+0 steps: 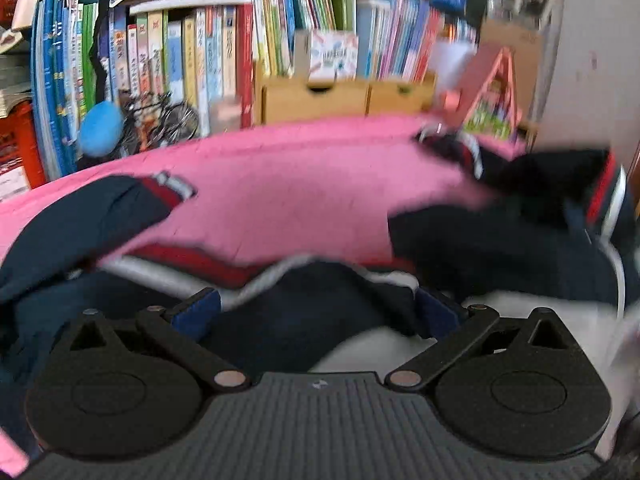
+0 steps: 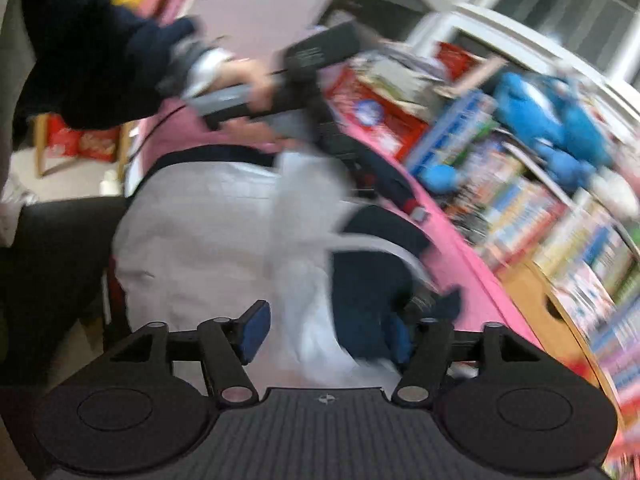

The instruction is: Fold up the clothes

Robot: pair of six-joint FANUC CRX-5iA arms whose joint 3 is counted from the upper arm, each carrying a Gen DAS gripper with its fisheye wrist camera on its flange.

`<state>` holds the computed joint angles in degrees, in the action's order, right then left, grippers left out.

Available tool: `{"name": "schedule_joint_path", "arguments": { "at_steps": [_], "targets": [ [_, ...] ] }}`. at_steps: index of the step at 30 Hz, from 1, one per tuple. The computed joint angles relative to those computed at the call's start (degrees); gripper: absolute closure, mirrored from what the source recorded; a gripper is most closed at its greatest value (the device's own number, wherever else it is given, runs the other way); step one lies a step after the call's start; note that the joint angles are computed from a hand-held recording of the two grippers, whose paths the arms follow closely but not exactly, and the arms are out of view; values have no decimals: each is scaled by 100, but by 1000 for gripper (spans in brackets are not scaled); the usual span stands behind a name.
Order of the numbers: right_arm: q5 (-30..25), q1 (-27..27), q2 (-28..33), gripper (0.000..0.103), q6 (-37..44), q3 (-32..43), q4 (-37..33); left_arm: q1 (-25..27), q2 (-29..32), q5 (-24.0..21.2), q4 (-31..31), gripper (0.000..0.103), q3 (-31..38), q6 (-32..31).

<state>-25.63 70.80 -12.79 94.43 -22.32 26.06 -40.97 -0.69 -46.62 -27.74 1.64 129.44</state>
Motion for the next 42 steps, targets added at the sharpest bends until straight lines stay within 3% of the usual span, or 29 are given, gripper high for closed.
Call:
{"name": "schedule_joint_path", "arguments": {
  "at_steps": [3, 8, 11, 13, 14, 15, 16, 18, 21, 23, 25, 28, 30, 33, 36, 38, 42],
  "targets": [
    [167, -243, -217, 27, -1322, -288, 930, -201, -111, -357, -110, 0, -130, 183],
    [814, -850, -122, 26, -3077, -428, 2382, -538, -120, -861, -507, 0, -17, 570],
    [622, -846, 227, 26, -2147, 11, 1689, -628, -144, -944, -619, 0, -26, 716],
    [99, -760, 479, 33, -1479, 367, 1149, -654, -178, -937, -669, 0, -66, 797],
    [-136, -750, 588, 44, -1408, 464, 1127, -659, -202, -918, -681, 0, -100, 836],
    [-345, -766, 636, 58, -1637, 425, 1360, -656, -240, -868, -688, 0, -158, 879],
    [-537, -796, 647, 64, -2037, 324, 1647, -644, -284, -793, -693, 0, -229, 929],
    [-970, -924, 641, 64, -2924, 195, 1839, -630, -307, -725, -708, 0, -277, 1013],
    [-1483, -1162, 584, 60, -3678, 255, 1352, -660, -292, -821, -734, 0, -204, 1117],
    [-1438, -1266, 402, 60, -3747, 274, 963, -755, -271, -1037, -840, 0, -61, 1158],
    [-1077, -1238, 160, 60, -3873, 11, 1456, -935, -272, -1275, -1108, 0, 76, 1198],
    [-395, -1210, 10, 50, -3116, 113, 1079, -1306, -297, -1711, -1674, 0, 274, 1339],
    [-170, -1222, 193, 41, -1912, 591, -29, -1440, -425, -1739, -1885, 0, 253, 1544],
    [-657, -1190, 640, 38, -192, 1404, -1567, -1301, -719, -1273, -1652, 0, 17, 1665],
    [-1570, -1263, 1267, 34, 775, 2233, -2571, -1022, -835, -724, -1116, 0, -175, 1328],
    [-1818, -1300, 1450, 37, 809, 2441, -2915, -956, -719, -582, -978, 0, -123, 1006],
    [-1914, -1310, 1420, 72, 590, 2458, -3262, -446, -514, 273, 37, 0, -246, -147]
  ]
}}
